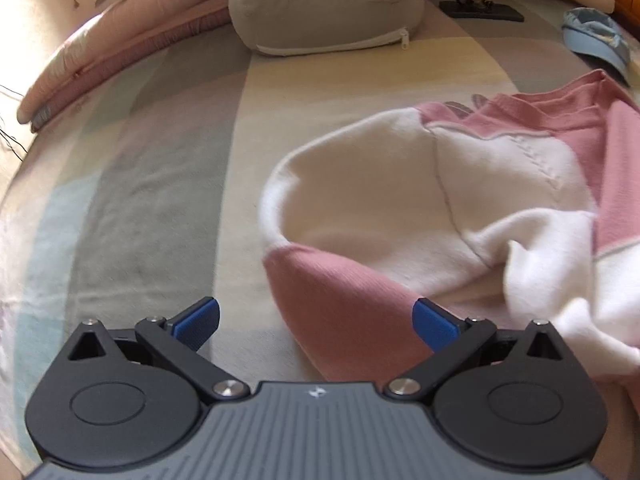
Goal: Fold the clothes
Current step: 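Grasp the pink sleeve cuff with the left gripper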
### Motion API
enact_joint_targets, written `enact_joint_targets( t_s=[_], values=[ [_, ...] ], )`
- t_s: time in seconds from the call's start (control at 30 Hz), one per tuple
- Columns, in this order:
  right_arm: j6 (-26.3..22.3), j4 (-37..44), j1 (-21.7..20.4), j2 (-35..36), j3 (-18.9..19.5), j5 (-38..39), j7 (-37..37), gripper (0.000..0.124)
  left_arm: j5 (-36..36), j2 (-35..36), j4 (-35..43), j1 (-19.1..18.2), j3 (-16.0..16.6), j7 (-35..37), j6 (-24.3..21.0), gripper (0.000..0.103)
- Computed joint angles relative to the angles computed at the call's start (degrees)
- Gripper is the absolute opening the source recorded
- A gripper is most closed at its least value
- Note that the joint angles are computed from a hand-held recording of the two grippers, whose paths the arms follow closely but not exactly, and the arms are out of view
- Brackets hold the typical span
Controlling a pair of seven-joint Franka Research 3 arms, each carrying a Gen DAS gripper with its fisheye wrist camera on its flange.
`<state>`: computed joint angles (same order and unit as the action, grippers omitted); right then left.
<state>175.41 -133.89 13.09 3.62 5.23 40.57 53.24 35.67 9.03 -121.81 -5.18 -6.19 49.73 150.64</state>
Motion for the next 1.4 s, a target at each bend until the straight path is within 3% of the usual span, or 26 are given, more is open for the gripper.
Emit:
enact_joint_targets(
  t_s=[0.33, 0.47, 0.53, 0.63, 0.7, 0.8, 0.9, 1.07, 1.27, 1.4],
  values=[
    [-0.13, 0.04, 2.23, -2.59, 1.27, 18.65, -10.64, 0.103, 4.36, 3.19, -0.25, -4.40, -0.39, -10.23, -0.38, 0.102],
    [0.67, -0.30, 3.80, -3.61, 0.80, 21.81, -13.33, 0.103, 5.02, 1.88, -1.91, -4.17, -0.21, -11.33, 0.07, 0.102],
    [0.79, -0.62, 4.32, -3.87, 0.46, 21.87, -13.54, 0.103, 4.27, 0.66, -2.73, -3.68, -0.31, -11.13, -0.96, 0.102],
    [0.63, -0.40, 4.72, -3.50, 0.12, 22.29, -13.16, 0.103, -2.67, -1.07, -5.49, -1.16, -1.19, -7.67, 5.25, 0.102],
    [0.65, -0.15, 4.85, -3.05, 0.11, 22.16, -12.21, 0.103, -5.36, -0.45, -5.24, -0.80, -1.60, -5.86, 7.01, 0.102],
    [0.77, -0.11, 4.93, -2.86, 0.35, 21.08, -10.27, 0.103, -1.13, 3.14, -1.58, -2.96, -0.70, -6.96, 4.13, 0.102],
    [1.50, -0.77, 5.17, -3.50, 0.49, 20.85, -10.39, 0.103, 4.81, 3.42, -1.88, -4.33, 0.92, -10.30, 4.53, 0.103],
    [3.18, -2.61, 5.33, -4.32, -0.13, 15.20, -5.87, 0.103, 5.46, -0.50, -5.61, -2.37, 1.34, -11.17, 3.34, 0.103],
    [2.88, -2.45, 5.43, -3.89, -0.31, 15.67, -5.94, 0.103, 11.52, -4.93, -8.86, 0.34, 1.57, -15.47, -3.48, 0.103],
    [3.14, -2.45, 5.56, -3.75, -0.07, 14.97, -5.62, 0.103, 12.34, -6.59, -10.23, 2.15, 0.89, -16.47, -3.67, 0.102]
  ],
)
